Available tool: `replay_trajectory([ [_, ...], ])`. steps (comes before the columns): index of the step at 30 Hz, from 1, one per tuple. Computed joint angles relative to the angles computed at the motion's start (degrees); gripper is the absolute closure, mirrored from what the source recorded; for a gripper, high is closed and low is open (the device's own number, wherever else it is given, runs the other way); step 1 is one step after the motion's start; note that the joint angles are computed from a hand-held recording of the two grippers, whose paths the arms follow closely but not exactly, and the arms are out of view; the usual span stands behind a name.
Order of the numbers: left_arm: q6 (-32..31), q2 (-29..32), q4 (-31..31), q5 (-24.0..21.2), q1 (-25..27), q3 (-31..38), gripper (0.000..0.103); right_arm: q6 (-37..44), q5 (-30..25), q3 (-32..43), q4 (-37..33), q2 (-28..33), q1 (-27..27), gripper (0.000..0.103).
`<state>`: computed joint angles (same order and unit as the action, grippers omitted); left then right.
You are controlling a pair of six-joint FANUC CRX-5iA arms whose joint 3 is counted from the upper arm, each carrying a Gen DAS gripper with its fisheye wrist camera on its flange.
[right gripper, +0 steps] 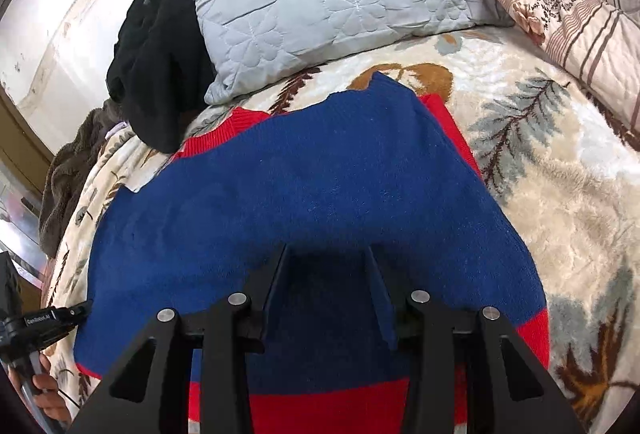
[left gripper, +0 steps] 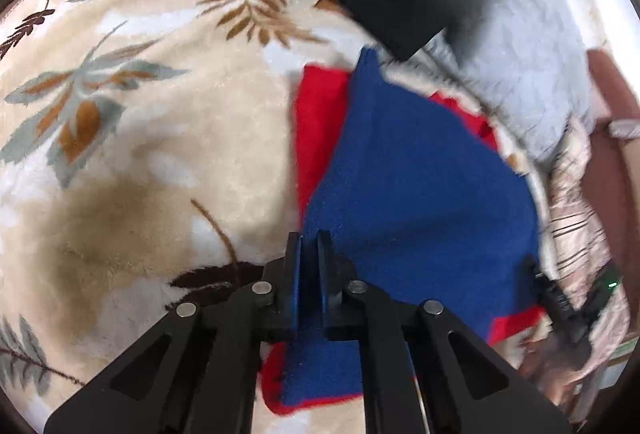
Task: Fold small clothes
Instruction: 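Grasp the red-edged side of the folded sweater with both grippers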
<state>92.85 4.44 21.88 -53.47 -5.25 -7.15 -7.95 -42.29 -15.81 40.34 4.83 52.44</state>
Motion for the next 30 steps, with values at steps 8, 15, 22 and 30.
replay_trajectory([
  [8, -0.78, -0.62, -8.0, 3.41, -4.58, 2.58, 0.055, 3.05, -2.67, 1.08, -0.87, 1.73, 0.19, 0.049],
  [15, -0.1, 2.01, -7.72, -0.99, -4.07, 4.77, 0.054, -2.31, -9.32, -0.04, 6.3, 0.22, 2.14, 0.043],
  [22, 3.42, 4.04, -13.81, -4.08, -5.94, 8.45, 0.049, 2.31, -12.65, 1.25, 2.95, 0.36, 3.01, 0.042],
  [30, 2.28, 4.49, -11.29, -4.2, -4.18, 7.38, 0.038, 7.3, -16.06, 3.86, 0.0, 2.97, 3.76, 0.041],
])
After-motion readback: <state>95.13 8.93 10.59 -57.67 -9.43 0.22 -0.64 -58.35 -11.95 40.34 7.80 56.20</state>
